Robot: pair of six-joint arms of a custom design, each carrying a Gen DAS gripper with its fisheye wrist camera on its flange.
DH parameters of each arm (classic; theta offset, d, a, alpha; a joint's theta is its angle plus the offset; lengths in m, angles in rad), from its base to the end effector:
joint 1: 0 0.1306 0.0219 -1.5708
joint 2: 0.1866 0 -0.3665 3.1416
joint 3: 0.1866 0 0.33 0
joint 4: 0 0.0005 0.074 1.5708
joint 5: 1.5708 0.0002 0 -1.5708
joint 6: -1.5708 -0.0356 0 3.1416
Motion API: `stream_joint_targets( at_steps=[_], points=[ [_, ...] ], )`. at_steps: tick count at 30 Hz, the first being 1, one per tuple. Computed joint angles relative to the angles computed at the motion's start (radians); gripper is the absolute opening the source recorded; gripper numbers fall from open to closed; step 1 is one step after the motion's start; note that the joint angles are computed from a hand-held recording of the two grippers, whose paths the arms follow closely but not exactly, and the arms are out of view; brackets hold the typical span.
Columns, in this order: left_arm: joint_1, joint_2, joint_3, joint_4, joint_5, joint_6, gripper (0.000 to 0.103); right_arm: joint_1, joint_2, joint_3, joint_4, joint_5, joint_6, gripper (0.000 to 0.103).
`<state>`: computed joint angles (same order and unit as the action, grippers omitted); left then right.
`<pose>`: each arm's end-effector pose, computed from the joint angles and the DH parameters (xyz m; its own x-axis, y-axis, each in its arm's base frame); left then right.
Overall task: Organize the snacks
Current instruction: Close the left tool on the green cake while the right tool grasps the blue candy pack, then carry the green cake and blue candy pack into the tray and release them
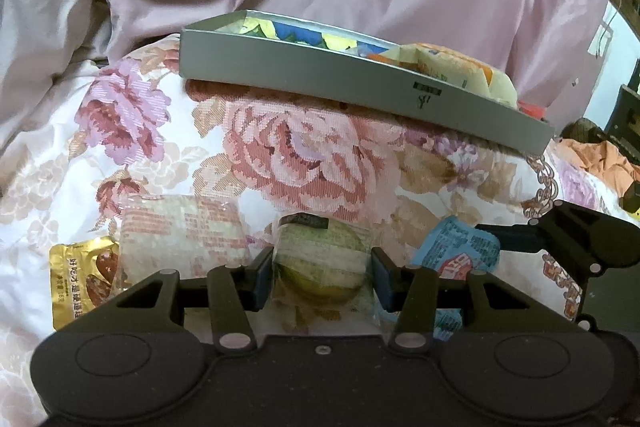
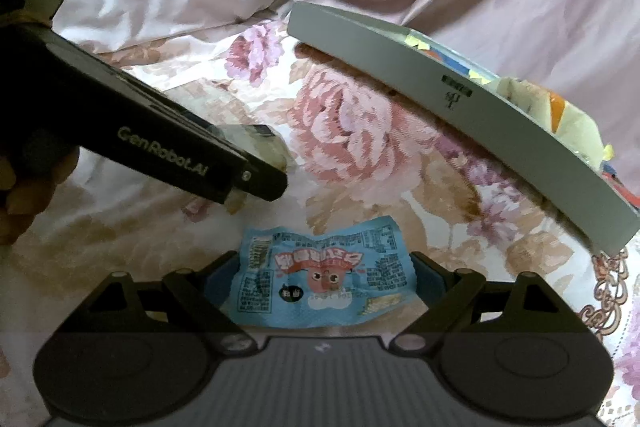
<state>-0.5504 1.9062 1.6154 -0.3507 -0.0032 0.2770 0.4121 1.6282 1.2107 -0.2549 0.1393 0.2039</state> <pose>0.5184 -0.3186 0.2879 -0.6330 0.0676 -0.7712 0.3615 0.9067 -0.2173 0.4580 0.1943 0.2842 -0.4987 -0.4369 -0.7486 -0.4065 0.8807 -0.2431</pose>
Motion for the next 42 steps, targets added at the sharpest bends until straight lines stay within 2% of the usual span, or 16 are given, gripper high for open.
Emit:
stream_joint_targets(
  at_steps=[11,20,28,35,42],
  points=[
    [-0.010,-0.038,-0.028,0.058,-0.046,0.018,0.052,-0.002,-0.022,-0.017,0.070,0.035,-0.005,0.091],
    [-0.018,-0.051,0.009,0.064,-0.106,0.004,0.052,-0.014,-0.055,-0.059,0.206,0.059,-0.043,0.091],
    [-0.022,-0.020,0.103,0.035,-0.138,-0.017,0.052,-0.031,-0.081,-0.118,0.389,0.045,-0.056,0.091],
    [-0.018,0.009,0.184,0.033,-0.153,-0.034,0.052,-0.039,-0.084,-0.136,0.496,0.070,-0.056,0.092],
    [0.000,0.089,0.354,-0.017,-0.175,-0.030,0.052,-0.064,-0.022,-0.058,0.584,0.104,-0.066,0.092]
  ],
)
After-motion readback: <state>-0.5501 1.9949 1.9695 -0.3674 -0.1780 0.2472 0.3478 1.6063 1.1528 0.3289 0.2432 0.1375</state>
